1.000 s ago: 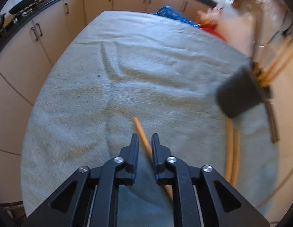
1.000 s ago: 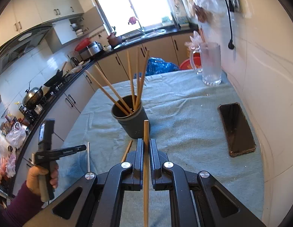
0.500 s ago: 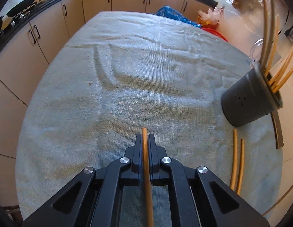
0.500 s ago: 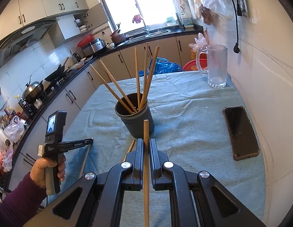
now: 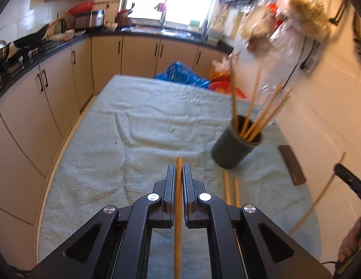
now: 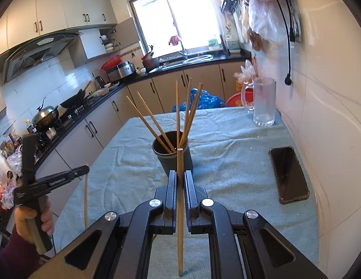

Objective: Organize utensils
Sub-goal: 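Raise both chopsticks upright and carry them above the holder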

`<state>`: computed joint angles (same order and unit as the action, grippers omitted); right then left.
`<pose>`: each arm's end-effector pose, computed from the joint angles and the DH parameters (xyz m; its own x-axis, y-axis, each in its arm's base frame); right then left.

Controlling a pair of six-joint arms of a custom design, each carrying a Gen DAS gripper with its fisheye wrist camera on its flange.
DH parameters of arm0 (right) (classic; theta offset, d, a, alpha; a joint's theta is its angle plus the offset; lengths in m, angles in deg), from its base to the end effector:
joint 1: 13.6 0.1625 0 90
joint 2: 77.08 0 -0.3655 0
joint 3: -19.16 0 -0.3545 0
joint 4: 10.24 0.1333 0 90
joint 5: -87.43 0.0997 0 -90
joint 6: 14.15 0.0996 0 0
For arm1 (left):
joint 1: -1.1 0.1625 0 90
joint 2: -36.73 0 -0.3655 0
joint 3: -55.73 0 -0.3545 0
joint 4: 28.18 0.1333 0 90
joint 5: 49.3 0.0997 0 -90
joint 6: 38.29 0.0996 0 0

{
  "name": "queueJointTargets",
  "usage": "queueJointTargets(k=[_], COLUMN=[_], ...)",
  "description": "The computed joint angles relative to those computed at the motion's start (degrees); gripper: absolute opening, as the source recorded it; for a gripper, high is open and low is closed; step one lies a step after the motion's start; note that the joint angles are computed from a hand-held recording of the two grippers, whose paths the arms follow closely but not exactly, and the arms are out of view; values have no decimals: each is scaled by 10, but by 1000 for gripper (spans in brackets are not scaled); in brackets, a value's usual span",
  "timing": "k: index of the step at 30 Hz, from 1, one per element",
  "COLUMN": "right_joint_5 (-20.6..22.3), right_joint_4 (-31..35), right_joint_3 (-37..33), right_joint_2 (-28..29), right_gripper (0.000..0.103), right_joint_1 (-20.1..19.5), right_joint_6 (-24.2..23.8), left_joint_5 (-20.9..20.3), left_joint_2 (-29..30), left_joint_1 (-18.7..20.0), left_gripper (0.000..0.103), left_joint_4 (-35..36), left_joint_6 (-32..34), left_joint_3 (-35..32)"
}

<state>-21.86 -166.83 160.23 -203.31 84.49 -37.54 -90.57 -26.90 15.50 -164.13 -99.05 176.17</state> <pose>0.1363 -0.2455 0.3866 -0.8566 -0.1295 0.4995 -0.4654 0.6118 -0.6396 -0.3763 -0.3115 0.1100 -0.8432 0.1162 -0.5250 0.4412 0.7075 -0.5521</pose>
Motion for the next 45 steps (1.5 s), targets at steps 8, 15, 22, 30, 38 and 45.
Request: queueJointTargets(k=[8,15,22,30,38,45], right_joint_5=[-25,-42,-48,-48,-54,-54], right_joint_4=[-6,-13,-22,-42,-71,-127], right_joint_3=[1,-1,-9,-27,-63,-125], right_joint_2=[-13,-12,1,26,74,160], right_gripper=[7,7,7,7,7,7], right_joint_1=[45,63,73,76,100,132], right_joint_6=[4,2,0,-5,-8,-16], left_joint_5=[40,68,84,83,90,110], left_joint_2=[-12,-9,3,29,65,130], left_joint_1=[-56,-79,-77,-70,-63,-42], left_gripper=[5,5,5,5,5,5], left_joint_4=[2,-18,-43,-76,-120,-192], left_joint_6=[-9,18,64,120,201,308], left_joint_3=[5,-7,-32,-68,-126,-217])
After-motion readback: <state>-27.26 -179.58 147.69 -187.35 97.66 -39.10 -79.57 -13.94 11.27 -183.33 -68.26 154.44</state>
